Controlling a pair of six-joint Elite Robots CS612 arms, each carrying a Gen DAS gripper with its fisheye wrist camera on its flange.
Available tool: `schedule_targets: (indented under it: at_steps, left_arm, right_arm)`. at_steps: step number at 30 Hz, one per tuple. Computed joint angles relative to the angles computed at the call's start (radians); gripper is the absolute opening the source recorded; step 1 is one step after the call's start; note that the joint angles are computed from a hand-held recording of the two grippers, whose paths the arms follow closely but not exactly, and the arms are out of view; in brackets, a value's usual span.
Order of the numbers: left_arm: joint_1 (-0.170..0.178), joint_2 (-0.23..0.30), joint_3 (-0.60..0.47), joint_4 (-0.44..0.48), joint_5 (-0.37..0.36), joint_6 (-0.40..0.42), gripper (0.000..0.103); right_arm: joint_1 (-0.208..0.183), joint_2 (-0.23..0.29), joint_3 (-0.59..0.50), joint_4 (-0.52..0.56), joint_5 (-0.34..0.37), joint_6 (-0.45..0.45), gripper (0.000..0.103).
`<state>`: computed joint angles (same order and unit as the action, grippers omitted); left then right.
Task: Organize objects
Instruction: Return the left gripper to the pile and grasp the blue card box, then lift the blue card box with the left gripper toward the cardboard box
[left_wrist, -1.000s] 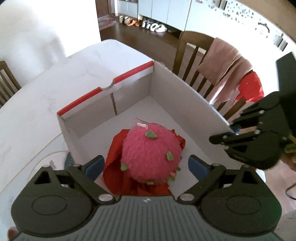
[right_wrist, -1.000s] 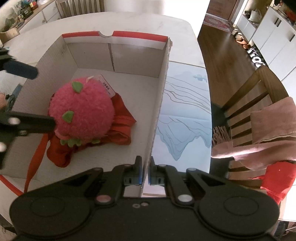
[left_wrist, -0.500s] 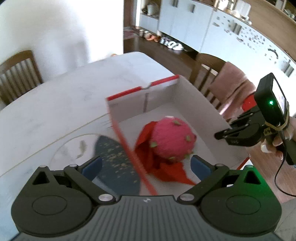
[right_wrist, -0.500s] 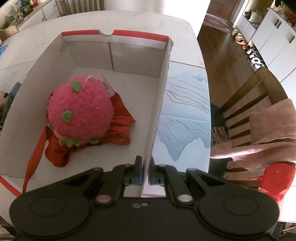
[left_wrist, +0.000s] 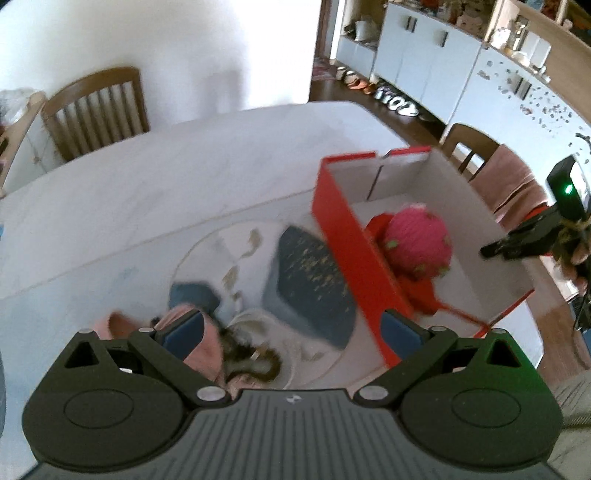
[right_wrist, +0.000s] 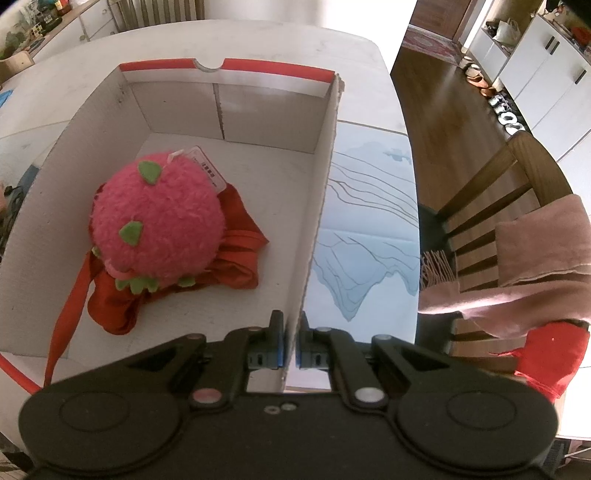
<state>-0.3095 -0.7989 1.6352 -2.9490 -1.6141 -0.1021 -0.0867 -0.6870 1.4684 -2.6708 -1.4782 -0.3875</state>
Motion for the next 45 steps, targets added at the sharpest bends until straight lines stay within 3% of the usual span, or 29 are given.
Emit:
schedule_targets:
  at_steps: [13,23,33,39,45]
  left_arm:
    - [0.034,-0.01,0.123,0.05,0.103,-0.1,0.102]
    - [0.079,0.03,0.138,0.051,0.038,-0.137,0.102]
    - [0.078,0.059,0.129,0.073,0.073,-0.133,0.101]
    - [0.073,0.067,0.124,0.07,0.087,-0.132,0.079]
    - [0.067,0.062,0.131,0.069,0.106,-0.143,0.076]
  right_arm:
    - [0.006,0.001,0.002,-0.011,-0.024,0.003,0.006]
    - [0.011,0.0,0.005,-0.018,-0.04,0.005,0.006]
    - [0.012,0.002,0.005,-0.017,-0.046,0.002,0.007]
    - [0.012,0.002,0.004,-0.014,-0.043,0.005,0.006]
    - [0.012,0.004,0.003,-0.017,-0.044,0.006,0.005]
